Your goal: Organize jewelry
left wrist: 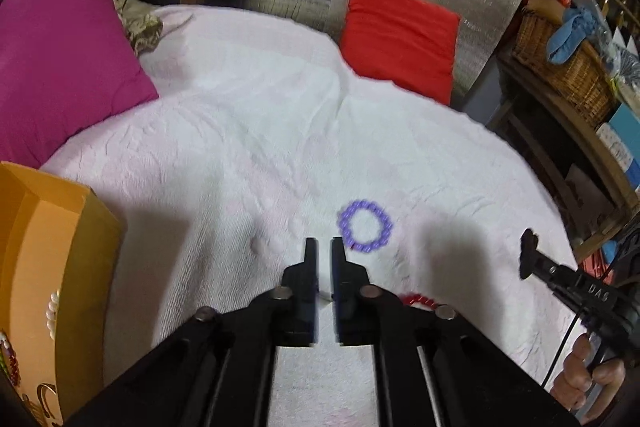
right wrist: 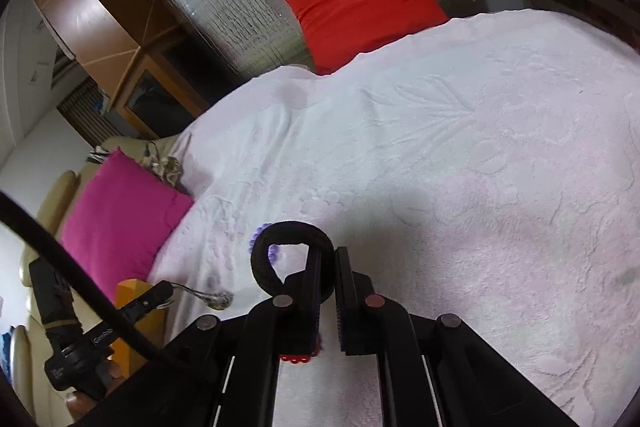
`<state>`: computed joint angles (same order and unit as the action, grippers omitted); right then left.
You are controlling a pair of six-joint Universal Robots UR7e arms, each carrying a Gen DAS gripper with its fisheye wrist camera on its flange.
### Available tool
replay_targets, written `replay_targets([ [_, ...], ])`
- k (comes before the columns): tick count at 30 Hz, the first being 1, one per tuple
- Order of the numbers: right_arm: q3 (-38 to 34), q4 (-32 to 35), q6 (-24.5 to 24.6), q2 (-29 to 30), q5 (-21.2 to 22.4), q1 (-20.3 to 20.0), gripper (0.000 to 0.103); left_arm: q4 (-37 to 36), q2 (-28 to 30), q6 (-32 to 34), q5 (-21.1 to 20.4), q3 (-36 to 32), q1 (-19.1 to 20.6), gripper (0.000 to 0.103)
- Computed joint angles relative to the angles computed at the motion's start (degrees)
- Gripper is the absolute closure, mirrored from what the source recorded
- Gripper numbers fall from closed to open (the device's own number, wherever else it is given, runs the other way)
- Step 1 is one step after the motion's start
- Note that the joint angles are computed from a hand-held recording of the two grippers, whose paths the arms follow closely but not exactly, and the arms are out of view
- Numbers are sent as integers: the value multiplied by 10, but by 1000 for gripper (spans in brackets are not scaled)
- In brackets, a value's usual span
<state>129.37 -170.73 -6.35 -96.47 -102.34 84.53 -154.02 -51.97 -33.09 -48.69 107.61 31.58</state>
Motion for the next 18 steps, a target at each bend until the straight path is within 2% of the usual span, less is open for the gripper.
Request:
replay_targets([
  [3,4,-5,-8,-1,11,5,96,-15,-1,20,8,3,-7,98],
  [5,6,-9,-12,1,6,13,96,1,-2,9,11,0,-4,98],
  [8,7,-7,-10,2,4,13,96,38,-1,-4,-9,-8,10,98],
  [9,7,-7,-10,2,3,13,96,60,1,-13,-11,-13,14,96],
  [11,5,-5,-6,6,-2,12,96,112,9,-40,-20,-27,24,81],
  [13,4,-1,-5,8,-2,11,96,167,20,-61,-35,-45,34,54],
  [18,3,-5,-13,16,-15,14,96,243,51,-74,-16,-72,31,52],
])
